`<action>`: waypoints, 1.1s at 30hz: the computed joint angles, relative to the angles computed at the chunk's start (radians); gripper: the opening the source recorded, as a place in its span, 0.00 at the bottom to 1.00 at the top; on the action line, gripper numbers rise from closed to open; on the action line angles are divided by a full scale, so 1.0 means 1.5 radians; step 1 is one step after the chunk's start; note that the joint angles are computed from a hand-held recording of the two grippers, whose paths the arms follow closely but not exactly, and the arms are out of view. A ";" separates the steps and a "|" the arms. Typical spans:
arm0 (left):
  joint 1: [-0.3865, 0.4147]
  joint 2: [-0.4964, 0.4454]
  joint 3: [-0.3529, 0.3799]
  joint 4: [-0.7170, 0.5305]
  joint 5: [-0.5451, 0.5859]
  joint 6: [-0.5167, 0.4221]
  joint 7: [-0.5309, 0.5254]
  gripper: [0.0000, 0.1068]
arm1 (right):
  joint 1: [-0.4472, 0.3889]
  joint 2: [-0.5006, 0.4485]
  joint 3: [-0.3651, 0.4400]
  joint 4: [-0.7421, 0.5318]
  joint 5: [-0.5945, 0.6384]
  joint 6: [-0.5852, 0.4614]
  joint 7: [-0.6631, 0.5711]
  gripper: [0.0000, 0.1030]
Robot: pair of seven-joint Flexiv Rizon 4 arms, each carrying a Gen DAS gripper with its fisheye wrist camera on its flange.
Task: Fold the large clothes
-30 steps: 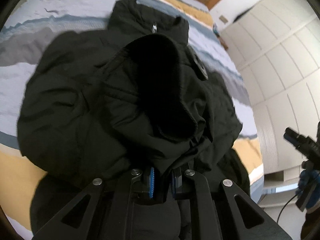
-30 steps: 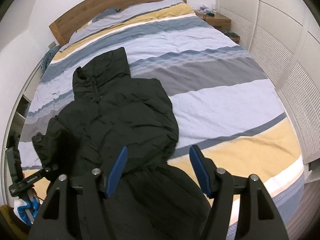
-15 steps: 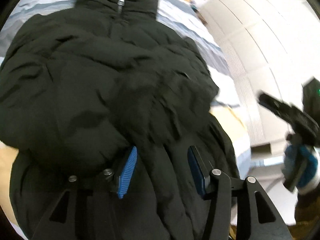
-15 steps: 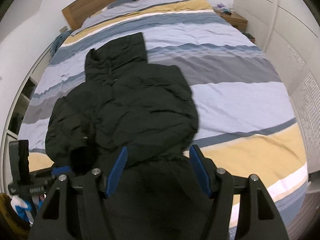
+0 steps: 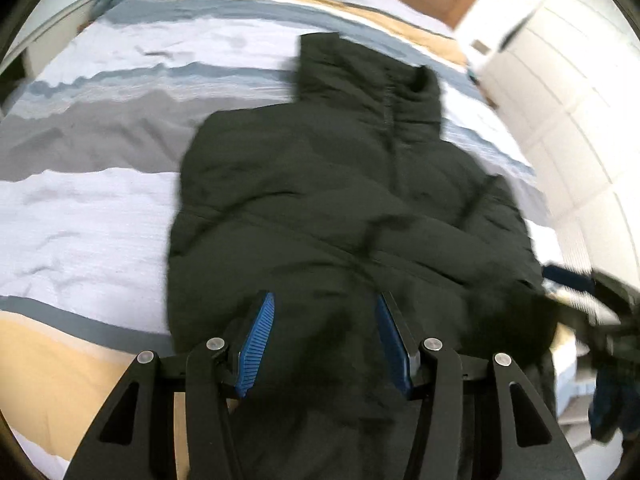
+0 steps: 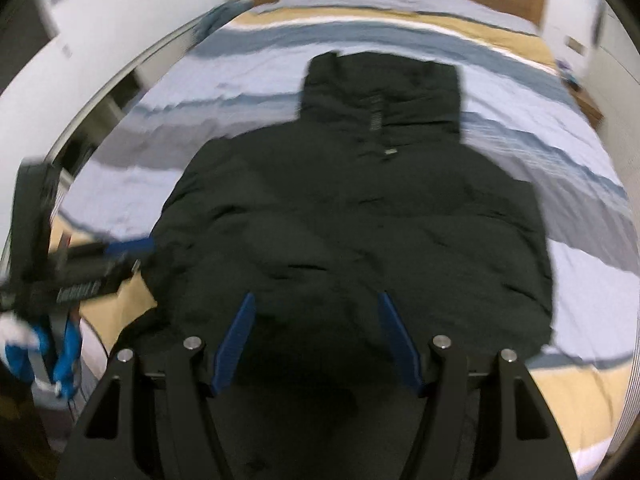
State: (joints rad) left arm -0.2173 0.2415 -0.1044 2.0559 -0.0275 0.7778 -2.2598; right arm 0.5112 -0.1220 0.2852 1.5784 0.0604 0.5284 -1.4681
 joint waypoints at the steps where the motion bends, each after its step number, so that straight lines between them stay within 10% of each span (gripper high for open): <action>1: 0.003 -0.008 0.000 0.002 0.001 0.004 -0.003 0.47 | 0.003 -0.007 0.003 0.000 0.005 -0.002 -0.005 0.61; 16: -0.011 -0.067 0.001 -0.040 0.019 -0.036 0.000 0.51 | -0.037 -0.027 -0.011 0.029 0.042 -0.091 -0.069 0.61; 22: 0.024 -0.088 0.018 -0.114 0.040 -0.052 0.033 0.72 | -0.066 -0.040 -0.032 -0.035 0.053 -0.122 -0.141 0.61; 33: 0.097 -0.293 0.060 -0.278 -0.052 -0.004 0.157 0.75 | -0.107 -0.281 -0.075 -0.332 0.012 -0.099 -0.178 0.61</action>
State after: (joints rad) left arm -0.0717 -0.1986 -0.0144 1.6388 -0.1056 0.7726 -2.0240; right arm 0.3504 -0.5435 0.1730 1.0798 0.0789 0.3802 -1.7357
